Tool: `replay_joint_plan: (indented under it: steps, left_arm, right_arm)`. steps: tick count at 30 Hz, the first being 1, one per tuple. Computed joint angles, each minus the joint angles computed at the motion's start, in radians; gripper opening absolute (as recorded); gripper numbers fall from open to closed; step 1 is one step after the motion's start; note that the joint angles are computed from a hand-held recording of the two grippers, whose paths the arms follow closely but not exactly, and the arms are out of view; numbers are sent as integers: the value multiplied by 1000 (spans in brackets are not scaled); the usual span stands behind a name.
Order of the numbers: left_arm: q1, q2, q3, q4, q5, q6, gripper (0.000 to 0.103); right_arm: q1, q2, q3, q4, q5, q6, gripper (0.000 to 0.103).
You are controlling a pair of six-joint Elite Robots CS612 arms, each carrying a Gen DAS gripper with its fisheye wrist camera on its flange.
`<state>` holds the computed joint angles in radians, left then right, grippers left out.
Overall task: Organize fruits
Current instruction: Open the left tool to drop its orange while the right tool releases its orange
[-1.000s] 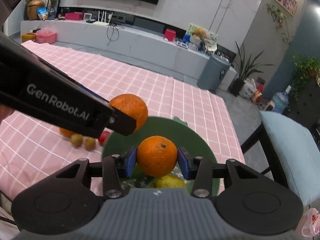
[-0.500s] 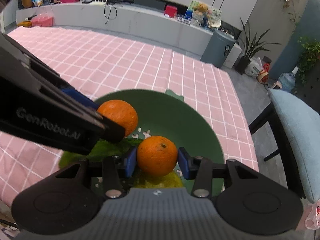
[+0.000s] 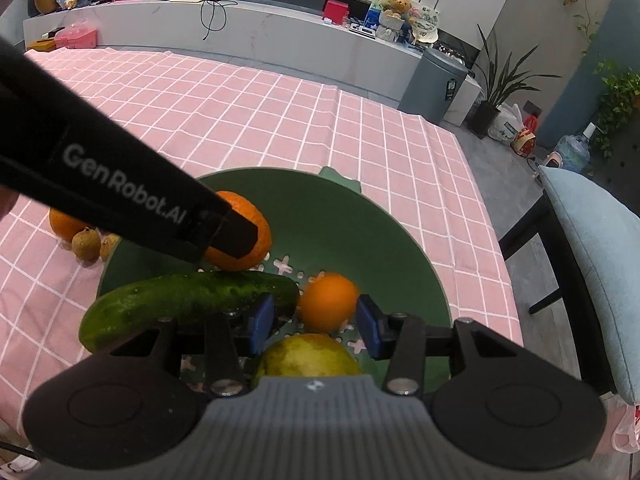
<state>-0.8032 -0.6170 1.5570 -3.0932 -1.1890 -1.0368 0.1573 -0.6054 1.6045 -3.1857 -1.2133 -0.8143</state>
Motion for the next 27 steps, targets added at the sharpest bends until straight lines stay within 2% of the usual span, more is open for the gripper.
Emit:
replay_joint_plan:
  steps: [3,7,15,21,27]
  left_arm:
    - [-2,-1,2,0,6,-4,45]
    - [-11,-6,7,-7,36,10,60]
    - [-45,-51,59,-27,134,53,61]
    - [-73,-94,114,-15,194,59,61]
    - [-98,-136,177,22,221,45,61]
  right_arm:
    - [-1,-3,6,-11,4,3,51]
    - [-5,-14,25,-35,13,9,55]
    - [-12,-44,88,-139,33,58,69]
    - [-16,-70,141,-209,94,111,69]
    - [-13,-87,199,-288,173,104,69]
